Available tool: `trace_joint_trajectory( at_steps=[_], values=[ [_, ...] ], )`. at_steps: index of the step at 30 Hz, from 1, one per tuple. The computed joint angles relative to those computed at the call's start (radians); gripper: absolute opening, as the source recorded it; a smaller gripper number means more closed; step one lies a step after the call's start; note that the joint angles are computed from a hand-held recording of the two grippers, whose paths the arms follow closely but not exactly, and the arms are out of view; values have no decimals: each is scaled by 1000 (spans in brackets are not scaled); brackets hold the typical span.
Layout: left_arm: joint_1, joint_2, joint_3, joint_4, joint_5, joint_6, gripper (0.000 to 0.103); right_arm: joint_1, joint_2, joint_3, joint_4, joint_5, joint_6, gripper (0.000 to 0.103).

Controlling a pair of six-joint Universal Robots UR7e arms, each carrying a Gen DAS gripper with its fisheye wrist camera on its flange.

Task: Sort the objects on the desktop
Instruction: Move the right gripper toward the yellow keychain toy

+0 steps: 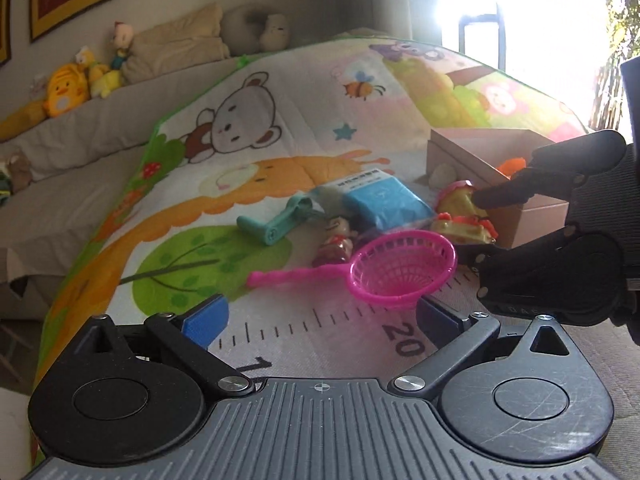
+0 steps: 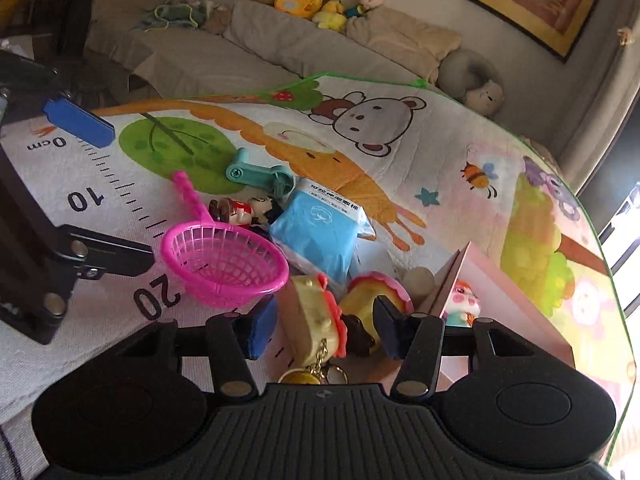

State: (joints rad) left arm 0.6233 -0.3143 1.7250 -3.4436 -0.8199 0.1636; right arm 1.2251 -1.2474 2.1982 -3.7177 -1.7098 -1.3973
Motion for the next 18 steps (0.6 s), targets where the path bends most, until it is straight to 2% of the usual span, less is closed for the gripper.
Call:
trace_joint_trajectory(
  at_steps=[1,3,5,8,11,14,18],
  values=[
    [0,-4,6,-4,1,0,103,5,7,-10,13,-22,9,34],
    [0,-11,17,-14,-2,3,103,2,-2,5,4,-20,21,28],
    [2,-17,23,-14,-20,9,103,-13,-73,44,90,8,34,19],
    [5,-18,23,-1,-68,15,103,-55,-207,116,228,51,64,19],
    [8,-8,2,36,-124,1,103,-107,-300,171,266,73,70,18],
    [3,20,-36,64,-135,10,103,-158,-335,199,172,83,59,18],
    [-7,57,-89,91,-126,16,103,-200,-284,196,-93,89,39,18]
  ],
)
